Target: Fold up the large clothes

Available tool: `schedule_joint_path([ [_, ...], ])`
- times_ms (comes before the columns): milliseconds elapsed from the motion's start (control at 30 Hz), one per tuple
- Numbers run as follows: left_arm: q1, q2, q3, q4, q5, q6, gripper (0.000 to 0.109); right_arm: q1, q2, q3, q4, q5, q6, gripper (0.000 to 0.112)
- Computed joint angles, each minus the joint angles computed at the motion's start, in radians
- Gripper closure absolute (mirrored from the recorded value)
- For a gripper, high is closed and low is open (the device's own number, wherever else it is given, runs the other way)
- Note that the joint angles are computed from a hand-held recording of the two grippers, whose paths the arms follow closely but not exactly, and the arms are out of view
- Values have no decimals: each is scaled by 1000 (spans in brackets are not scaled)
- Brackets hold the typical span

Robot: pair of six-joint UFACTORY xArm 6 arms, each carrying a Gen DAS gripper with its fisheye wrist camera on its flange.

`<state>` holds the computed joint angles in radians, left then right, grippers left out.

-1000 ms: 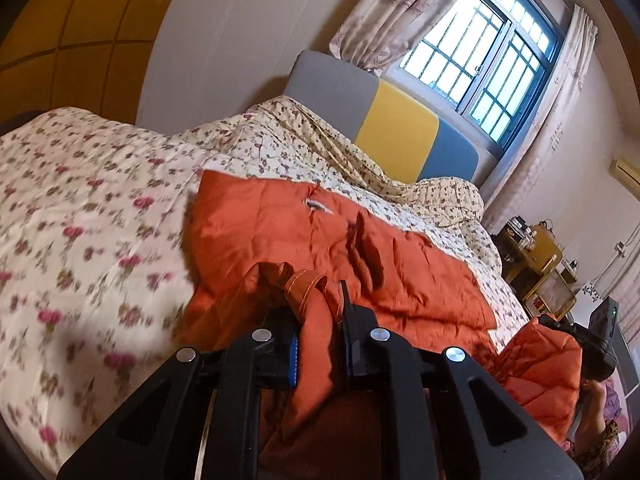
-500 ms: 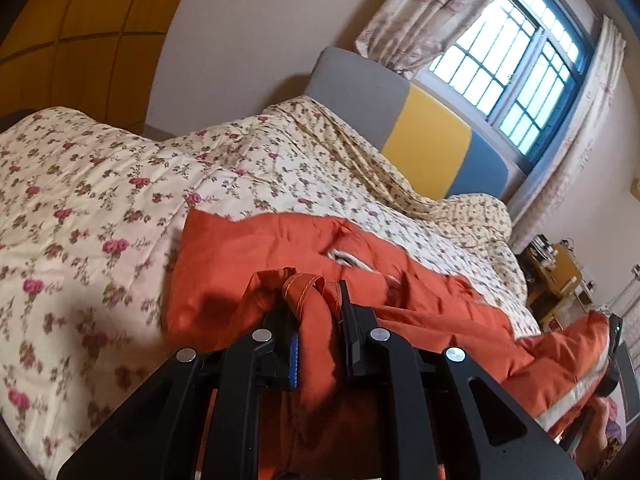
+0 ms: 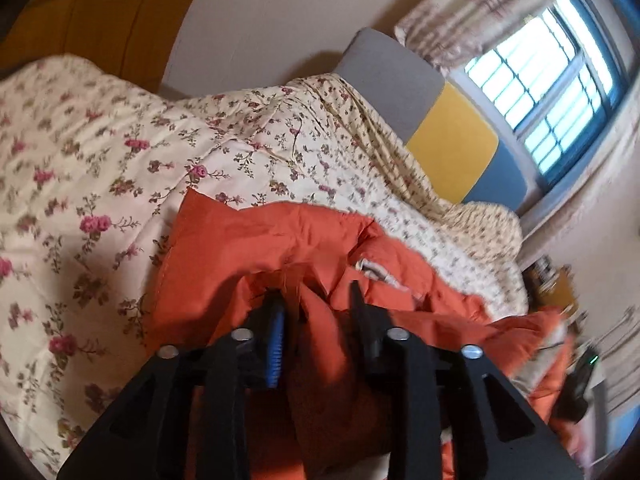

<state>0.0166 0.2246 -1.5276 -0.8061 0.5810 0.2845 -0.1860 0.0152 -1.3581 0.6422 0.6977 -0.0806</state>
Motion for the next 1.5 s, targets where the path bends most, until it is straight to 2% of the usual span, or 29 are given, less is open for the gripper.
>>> schedule_joint_path([
  [33,11,-5,2,-63,4,32,62,-5,-6,7,47,-7,-33,51],
  [67,17,-9,2,-108,6,56,49,-8,-19,23,101,-28,-77,42],
  [100,26,-23,15,-176,-9,92,36,-9,-36,42,131,-57,-108,38],
  [133,26,-39,32,-202,-51,101,27,-9,-47,51,147,-71,-125,37],
  [167,20,-58,54,-233,-111,119,15,-12,-69,74,190,-97,-166,32],
  [200,22,-89,84,-306,-187,172,11,-16,-84,89,217,-110,-192,26],
  [267,34,-117,102,-467,-226,303,9,-18,-134,144,234,-171,-234,13],
  [300,49,-135,117,-517,-219,349,9,-19,-160,174,202,-208,-230,12],
  [367,72,-168,166,-522,-177,376,9,-38,-189,209,174,-210,-257,12],
  [533,77,-199,269,-383,-19,433,9,-99,-179,236,67,-73,-250,11],
  [567,75,-187,272,-371,25,436,9,-111,-165,229,81,-37,-256,11],
  [633,60,-150,258,-315,63,388,9,-138,-134,215,193,46,-313,11],
  [667,43,-132,252,-287,37,360,9,-151,-101,191,266,103,-325,12],
  [733,16,-112,248,-258,-23,327,9,-152,-74,182,334,128,-324,12],
  [767,8,-103,243,-246,-30,299,9,-137,-70,180,333,110,-320,22],
  [800,0,-98,237,-212,-33,259,11,-131,-61,166,333,135,-325,44],
  [833,-8,-101,238,-175,-39,235,14,-130,-51,152,341,174,-315,45],
  [900,-11,-118,247,-138,-22,232,38,-123,-66,161,338,176,-309,63],
  [933,-5,-128,255,-147,-3,241,43,-132,-78,168,358,198,-330,67],
  [1000,21,-156,275,-202,59,278,60,-151,-97,183,379,236,-341,76],
  [1100,45,-211,328,-252,109,323,68,-187,-141,213,403,297,-353,79],
  [1233,58,-321,438,-289,136,360,69,-233,-241,290,394,360,-368,79],
  [1433,111,-528,645,-310,231,407,69,-422,-450,453,410,564,-369,79],
  [1500,119,-606,713,-298,246,410,65,-483,-527,504,396,615,-369,73],
])
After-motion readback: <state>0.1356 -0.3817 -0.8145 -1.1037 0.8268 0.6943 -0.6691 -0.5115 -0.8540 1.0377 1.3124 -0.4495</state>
